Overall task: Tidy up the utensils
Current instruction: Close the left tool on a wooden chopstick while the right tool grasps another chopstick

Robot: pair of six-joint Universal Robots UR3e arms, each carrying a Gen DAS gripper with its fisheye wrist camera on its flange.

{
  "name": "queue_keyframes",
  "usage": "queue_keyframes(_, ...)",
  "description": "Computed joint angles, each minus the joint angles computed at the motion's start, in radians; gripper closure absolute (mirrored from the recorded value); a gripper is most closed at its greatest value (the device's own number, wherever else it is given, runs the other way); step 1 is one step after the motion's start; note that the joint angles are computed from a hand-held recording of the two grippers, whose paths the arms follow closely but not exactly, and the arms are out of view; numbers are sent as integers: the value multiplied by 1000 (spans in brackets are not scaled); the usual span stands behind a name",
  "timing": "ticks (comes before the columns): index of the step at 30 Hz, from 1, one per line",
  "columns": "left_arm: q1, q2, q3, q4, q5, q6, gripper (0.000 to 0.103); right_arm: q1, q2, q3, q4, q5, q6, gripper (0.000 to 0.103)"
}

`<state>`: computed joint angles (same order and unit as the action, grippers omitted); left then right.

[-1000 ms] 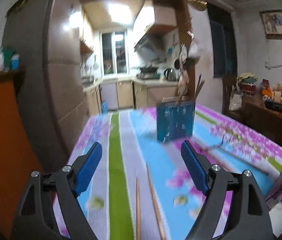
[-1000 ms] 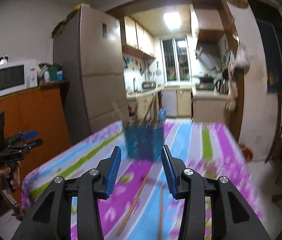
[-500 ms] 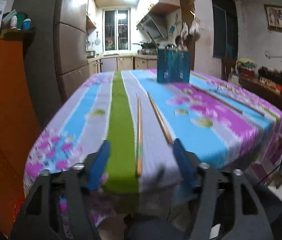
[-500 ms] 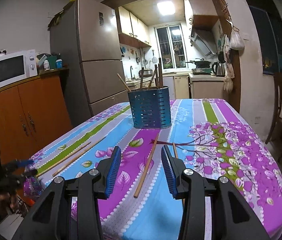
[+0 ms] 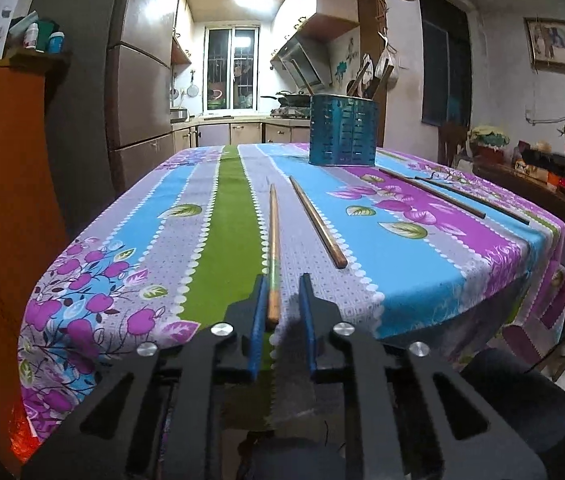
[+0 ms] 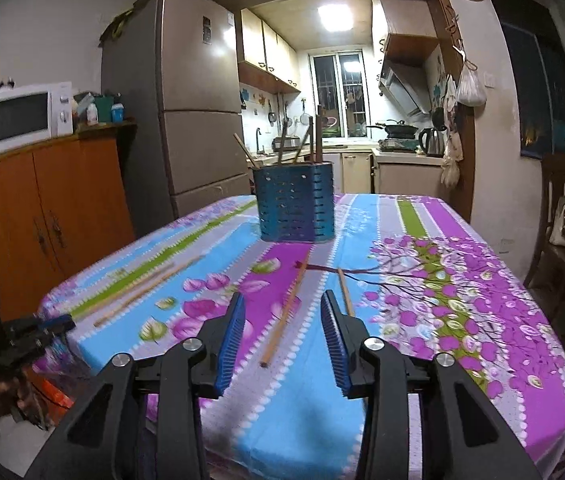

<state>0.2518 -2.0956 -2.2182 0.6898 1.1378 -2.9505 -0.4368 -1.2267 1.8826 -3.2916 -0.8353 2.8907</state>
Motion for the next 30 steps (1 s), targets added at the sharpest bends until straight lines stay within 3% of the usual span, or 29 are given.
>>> queue_keyframes(5, -8, -16, 31, -7, -2, -14, 96, -16, 10, 57, -38, -46, -39, 65)
queue_keyframes(14, -16, -14, 52, -41, -3, -23, 96, -29, 108, 54, -54, -116, -86, 67)
queue_keyframes(21, -31, -19, 60, -37, 24, -38, 96, -68, 152, 70, -85, -82, -99, 81)
queue_keyframes(27, -73, -50, 73, 13, 94, -52, 96, -90, 182, 105, -184, -37, -103, 82)
queue_keyframes(30, -94, -53, 83, 13, 136, -58, 97, -98, 196, 128, -249, -28, -99, 96)
